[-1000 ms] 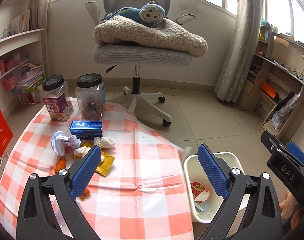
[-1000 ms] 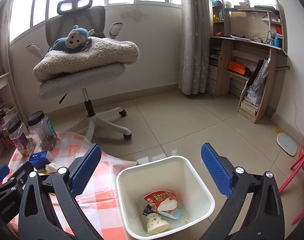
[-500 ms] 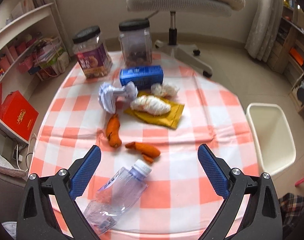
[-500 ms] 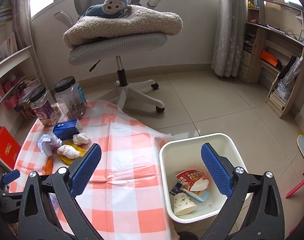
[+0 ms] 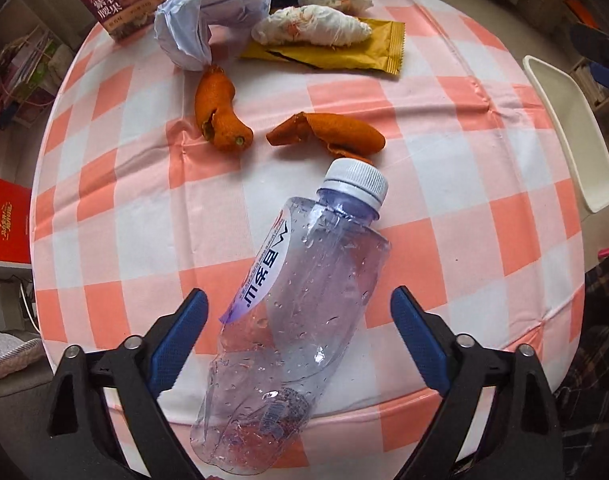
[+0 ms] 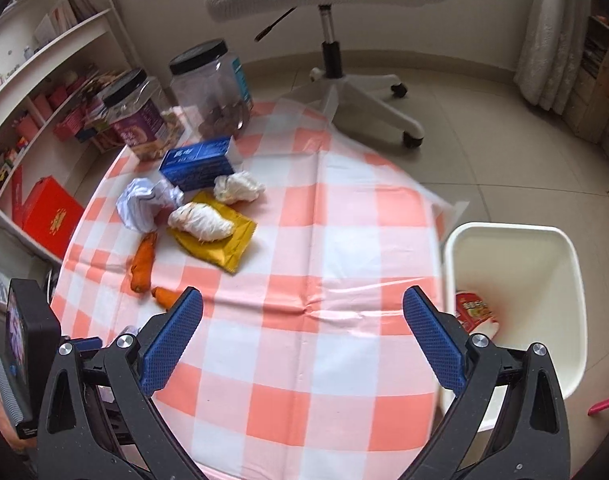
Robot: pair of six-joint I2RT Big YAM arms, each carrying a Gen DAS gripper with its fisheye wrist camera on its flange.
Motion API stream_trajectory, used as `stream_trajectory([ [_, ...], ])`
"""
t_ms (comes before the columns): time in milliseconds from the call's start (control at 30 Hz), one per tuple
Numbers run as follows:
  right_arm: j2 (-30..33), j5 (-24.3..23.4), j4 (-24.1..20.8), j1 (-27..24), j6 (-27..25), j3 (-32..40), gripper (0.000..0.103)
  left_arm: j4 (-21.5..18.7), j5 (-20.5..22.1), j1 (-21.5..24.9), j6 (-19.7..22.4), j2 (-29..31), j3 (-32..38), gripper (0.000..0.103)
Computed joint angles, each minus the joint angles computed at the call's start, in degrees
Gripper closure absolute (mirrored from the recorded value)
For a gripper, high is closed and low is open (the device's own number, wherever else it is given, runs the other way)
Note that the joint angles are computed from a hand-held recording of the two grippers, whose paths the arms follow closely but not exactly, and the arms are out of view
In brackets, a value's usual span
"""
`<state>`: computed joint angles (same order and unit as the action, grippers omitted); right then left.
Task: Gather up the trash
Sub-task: 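Move both grippers back to the table toward the water bottle, then grasp the plastic water bottle with the left gripper while the right gripper grasps a carrot piece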
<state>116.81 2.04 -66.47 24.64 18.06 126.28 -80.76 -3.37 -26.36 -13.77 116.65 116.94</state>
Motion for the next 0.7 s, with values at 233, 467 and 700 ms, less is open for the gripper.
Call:
stream_trajectory([
  [233,9.4,-1.5,-6.3,2.7,-7.7,12.0,0.007,7.0,5.4,2.9,-0.1,-7.4,-10.2,0.043],
  [467,15.6,-5.4,-10.2,5.2,-15.0,19.7,0.007,15.1,6.9,7.9,-6.2,-17.2,-21.2,0.046],
  [700,23.0,-6.0,-16.0,7.4,-18.1,30.7,0.023,17.6,6.1,9.7,-9.8,-19.5,-21.6,0.046],
])
